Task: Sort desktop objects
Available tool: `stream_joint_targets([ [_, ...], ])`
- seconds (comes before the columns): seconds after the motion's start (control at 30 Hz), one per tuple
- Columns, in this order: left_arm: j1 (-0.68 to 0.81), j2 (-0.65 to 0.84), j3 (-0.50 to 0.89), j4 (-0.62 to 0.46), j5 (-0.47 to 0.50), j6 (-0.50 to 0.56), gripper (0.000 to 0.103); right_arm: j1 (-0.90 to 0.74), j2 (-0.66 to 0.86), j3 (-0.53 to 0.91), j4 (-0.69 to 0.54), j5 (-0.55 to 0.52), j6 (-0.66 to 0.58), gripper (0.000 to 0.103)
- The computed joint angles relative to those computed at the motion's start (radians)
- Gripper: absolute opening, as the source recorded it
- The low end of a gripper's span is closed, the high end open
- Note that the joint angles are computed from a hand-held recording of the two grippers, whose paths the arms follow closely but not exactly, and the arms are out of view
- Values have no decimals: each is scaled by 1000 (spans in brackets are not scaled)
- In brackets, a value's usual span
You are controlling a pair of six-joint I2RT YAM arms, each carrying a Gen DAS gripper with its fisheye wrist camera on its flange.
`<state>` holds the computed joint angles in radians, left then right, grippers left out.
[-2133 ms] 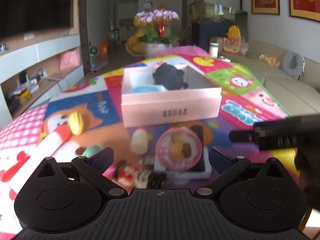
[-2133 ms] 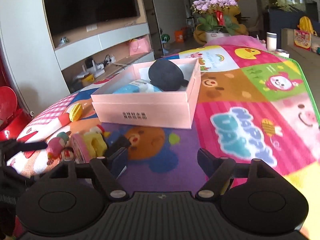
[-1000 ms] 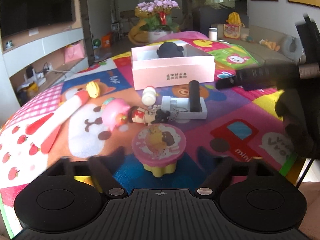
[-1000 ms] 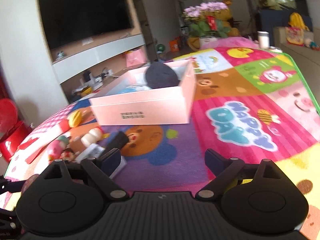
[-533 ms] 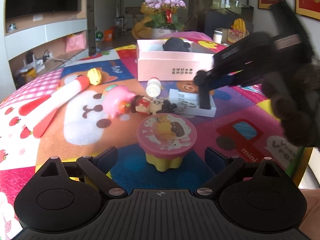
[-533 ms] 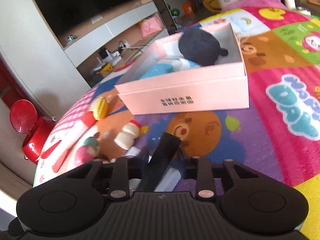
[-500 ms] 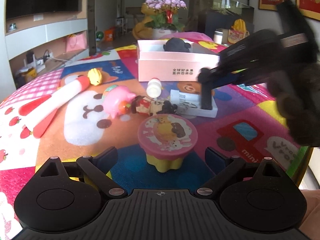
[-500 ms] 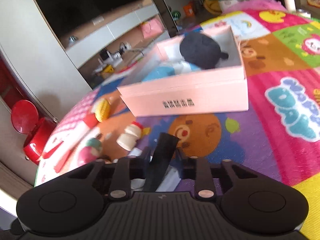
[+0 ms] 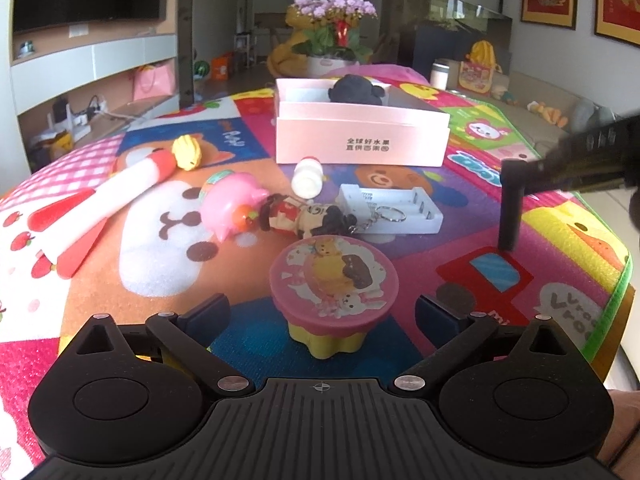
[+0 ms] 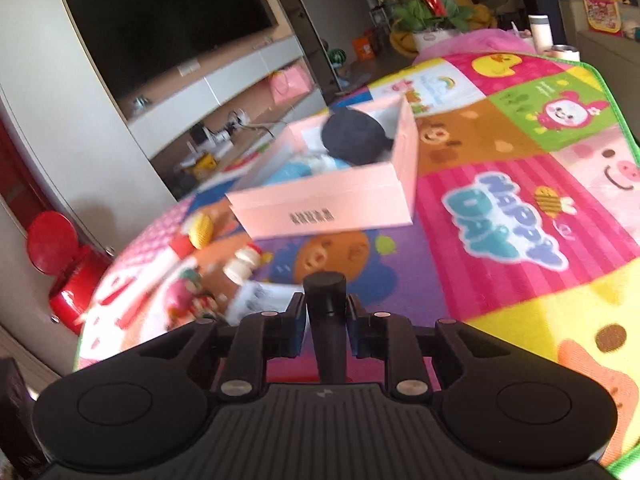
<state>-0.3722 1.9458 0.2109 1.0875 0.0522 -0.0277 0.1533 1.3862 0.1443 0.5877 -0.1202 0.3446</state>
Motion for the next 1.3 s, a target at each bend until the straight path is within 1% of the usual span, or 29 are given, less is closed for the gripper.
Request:
stream_joint_targets([
  [0.03, 1, -1, 3, -8, 0, -2, 102, 31, 31, -8, 36, 67, -10, 22],
  [0.07, 1, -2, 5, -13, -1, -2, 102, 64, 64, -13, 72, 135, -21, 26],
  [0.1, -2, -3, 7, -17, -4, -3, 102, 88, 87, -20, 106, 183, -32, 32],
  [0.13, -4, -3, 8, -20, -7, -2, 103, 114, 110, -25, 143, 223, -42, 35],
  [0.2, -8, -1, 9, -20, -13, -2, 103, 158, 142, -32, 205, 268, -61, 42],
  [0.27, -9, 2, 11, -20, -14, -2, 103, 193, 154, -24, 231, 272, -77, 43],
  [0.3, -9, 3, 11, -19, -15, -2, 103, 191, 156, -12, 224, 226, -83, 43],
  [0.4, -9, 3, 11, -19, -14, -2, 103, 124, 184, 66, 144, -43, -51, 43],
  [0.43, -9, 3, 11, -19, -14, -2, 103, 118, 204, 100, 121, -95, -43, 43],
  [0.47, -9, 3, 11, -19, -14, -2, 103, 136, 223, 130, 113, -103, -45, 43],
  [0.57, -9, 8, 10, -11, -11, -5, 103, 211, 253, 222, 55, -71, -132, 43],
  [0.6, -7, 10, 9, -7, -7, -7, 103, 217, 265, 262, 13, -102, -144, 43],
  [0.67, -4, 13, 8, -1, -2, -9, 103, 208, 317, 352, -61, -184, -127, 43],
  [0.83, 11, 21, 2, 19, 20, -12, 103, 235, 463, 496, -141, -193, -37, 43],
  [0.87, 14, 22, 1, 21, 24, -13, 103, 229, 475, 508, -159, -229, -18, 47],
  [0.9, 15, 23, 1, 23, 27, -15, 103, 207, 489, 515, -156, -314, 6, 48],
  [0.93, 18, 25, -1, 28, 31, -16, 103, 169, 508, 513, -124, -438, 43, 48],
  [0.97, 20, 25, -2, 30, 34, -17, 103, 134, 520, 507, -88, -537, 92, 48],
  [1.0, 21, 26, -2, 31, 37, -18, 103, 108, 514, 491, -51, -574, 130, 48],
  [1.03, 21, 26, -2, 31, 37, -18, 103, 95, 486, 470, -34, -551, 138, 48],
  [1.07, 22, 26, -2, 32, 38, -19, 103, 88, 440, 441, -29, -481, 122, 49],
  [1.13, 22, 27, -2, 34, 40, -22, 103, 86, 347, 367, -11, -308, 61, 56],
  [1.2, 25, 30, -2, 37, 45, -24, 103, 94, 261, 282, 5, -128, -28, 68],
  [1.23, 26, 29, 0, 35, 47, -24, 103, 103, 228, 242, 17, -38, -75, 71],
  [1.3, 27, 30, 1, 33, 47, -23, 103, 114, 182, 162, 55, 113, -149, 82],
])
